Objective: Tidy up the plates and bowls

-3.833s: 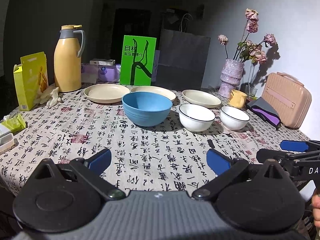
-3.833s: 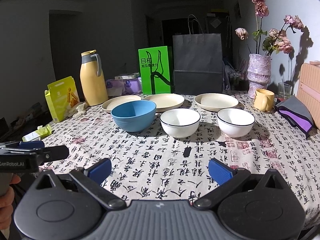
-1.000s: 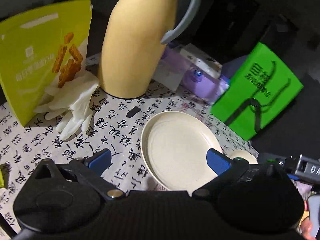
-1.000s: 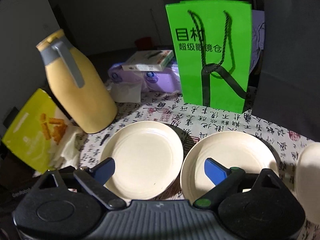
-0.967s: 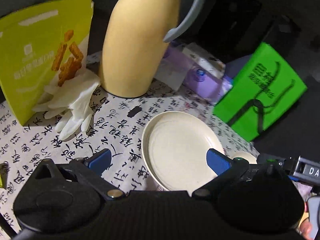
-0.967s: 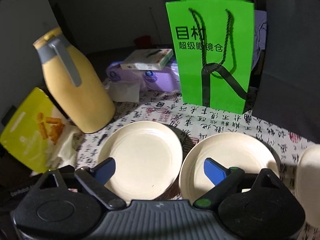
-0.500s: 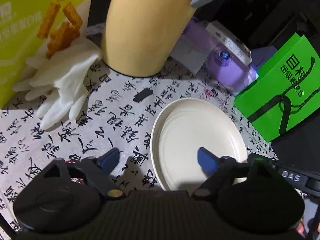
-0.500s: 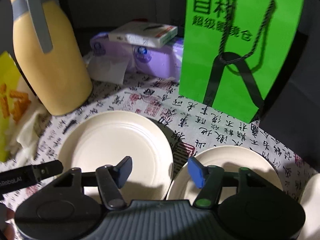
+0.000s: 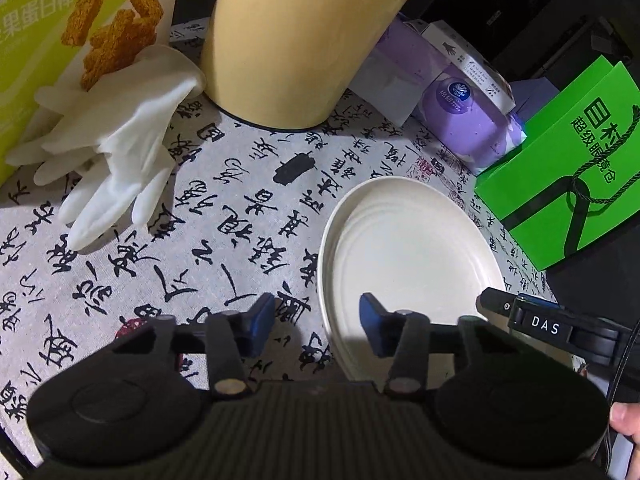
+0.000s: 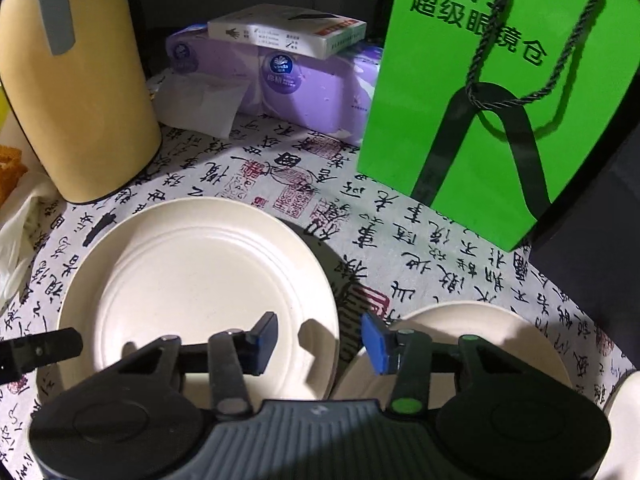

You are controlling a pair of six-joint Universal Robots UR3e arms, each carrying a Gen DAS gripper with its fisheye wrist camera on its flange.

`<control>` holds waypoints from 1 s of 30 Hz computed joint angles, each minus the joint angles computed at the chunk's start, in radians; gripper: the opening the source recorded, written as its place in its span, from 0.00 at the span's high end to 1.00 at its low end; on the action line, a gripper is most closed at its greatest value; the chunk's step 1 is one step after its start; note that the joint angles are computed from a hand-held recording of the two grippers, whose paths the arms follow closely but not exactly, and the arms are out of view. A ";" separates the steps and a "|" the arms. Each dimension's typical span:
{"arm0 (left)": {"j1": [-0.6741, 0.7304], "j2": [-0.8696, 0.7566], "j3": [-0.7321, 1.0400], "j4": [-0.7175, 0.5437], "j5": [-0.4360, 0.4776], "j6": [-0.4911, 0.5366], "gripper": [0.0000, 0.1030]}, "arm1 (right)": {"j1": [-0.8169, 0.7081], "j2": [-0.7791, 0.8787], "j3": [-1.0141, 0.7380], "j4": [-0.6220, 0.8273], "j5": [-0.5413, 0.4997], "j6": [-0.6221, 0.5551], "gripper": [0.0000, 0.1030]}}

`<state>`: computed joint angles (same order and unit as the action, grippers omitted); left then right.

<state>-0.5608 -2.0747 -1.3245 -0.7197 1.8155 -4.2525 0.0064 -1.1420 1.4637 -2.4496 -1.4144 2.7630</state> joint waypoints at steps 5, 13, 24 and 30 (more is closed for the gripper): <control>0.004 -0.008 -0.005 0.019 -0.018 0.008 0.69 | 0.003 0.021 -0.015 0.007 0.004 -0.003 0.74; 0.002 -0.028 0.009 0.027 -0.034 0.031 0.90 | -0.008 0.024 -0.007 -0.012 0.002 0.007 0.88; -0.011 -0.048 0.038 0.007 -0.005 0.044 0.91 | -0.014 0.029 0.012 -0.045 0.011 0.004 0.90; -0.015 -0.052 0.046 -0.002 0.007 0.053 0.91 | -0.009 0.027 0.017 -0.054 0.005 -0.001 0.90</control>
